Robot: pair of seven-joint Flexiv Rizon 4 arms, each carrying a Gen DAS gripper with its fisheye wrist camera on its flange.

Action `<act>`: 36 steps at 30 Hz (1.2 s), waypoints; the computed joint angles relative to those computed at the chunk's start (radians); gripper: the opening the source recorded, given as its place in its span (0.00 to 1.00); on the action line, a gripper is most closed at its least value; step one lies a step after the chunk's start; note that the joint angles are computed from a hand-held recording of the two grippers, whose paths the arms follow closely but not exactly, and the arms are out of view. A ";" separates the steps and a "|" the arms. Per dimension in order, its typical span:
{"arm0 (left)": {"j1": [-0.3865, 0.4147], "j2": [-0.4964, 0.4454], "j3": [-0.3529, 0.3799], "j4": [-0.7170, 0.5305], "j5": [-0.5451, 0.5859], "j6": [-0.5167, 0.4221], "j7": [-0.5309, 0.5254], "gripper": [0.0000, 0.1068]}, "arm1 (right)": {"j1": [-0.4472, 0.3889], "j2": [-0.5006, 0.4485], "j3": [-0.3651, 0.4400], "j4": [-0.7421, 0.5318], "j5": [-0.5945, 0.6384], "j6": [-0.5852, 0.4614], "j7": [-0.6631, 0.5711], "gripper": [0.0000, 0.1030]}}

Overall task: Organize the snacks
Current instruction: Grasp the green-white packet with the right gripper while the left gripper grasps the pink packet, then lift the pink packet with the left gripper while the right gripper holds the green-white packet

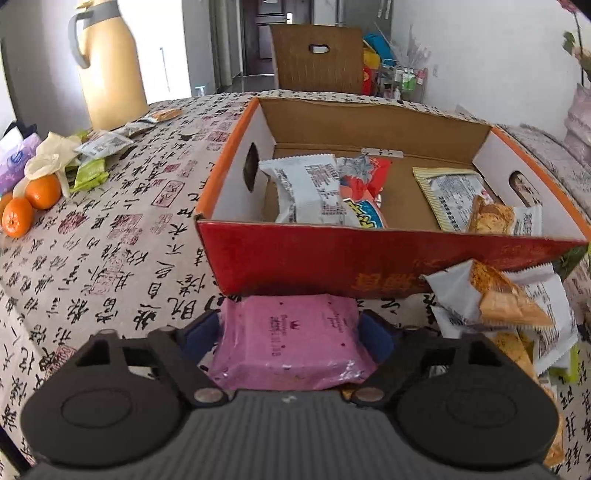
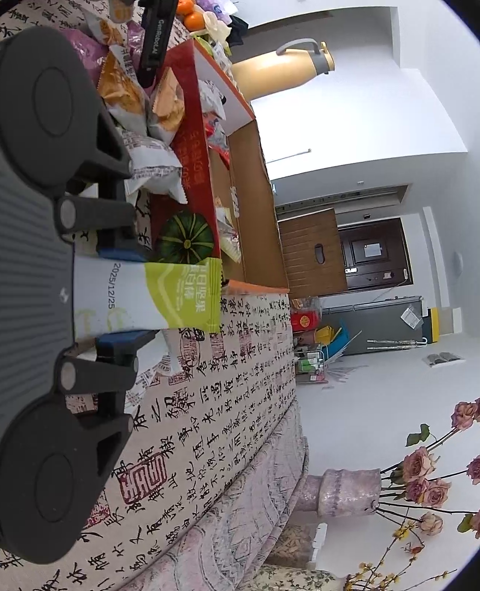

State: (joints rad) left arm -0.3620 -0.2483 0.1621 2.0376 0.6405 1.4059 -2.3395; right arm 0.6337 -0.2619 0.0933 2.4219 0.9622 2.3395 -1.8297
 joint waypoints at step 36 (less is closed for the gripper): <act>0.085 0.151 -0.066 0.062 0.243 0.084 -0.236 0.51 | 0.013 0.041 0.084 -0.013 0.050 0.060 -0.059 0.36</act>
State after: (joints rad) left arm -0.2773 -0.0972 0.0959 2.0997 0.8836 1.4901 -2.5752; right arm 0.6469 -0.2206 0.1773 2.4089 1.0125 2.3993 -1.8887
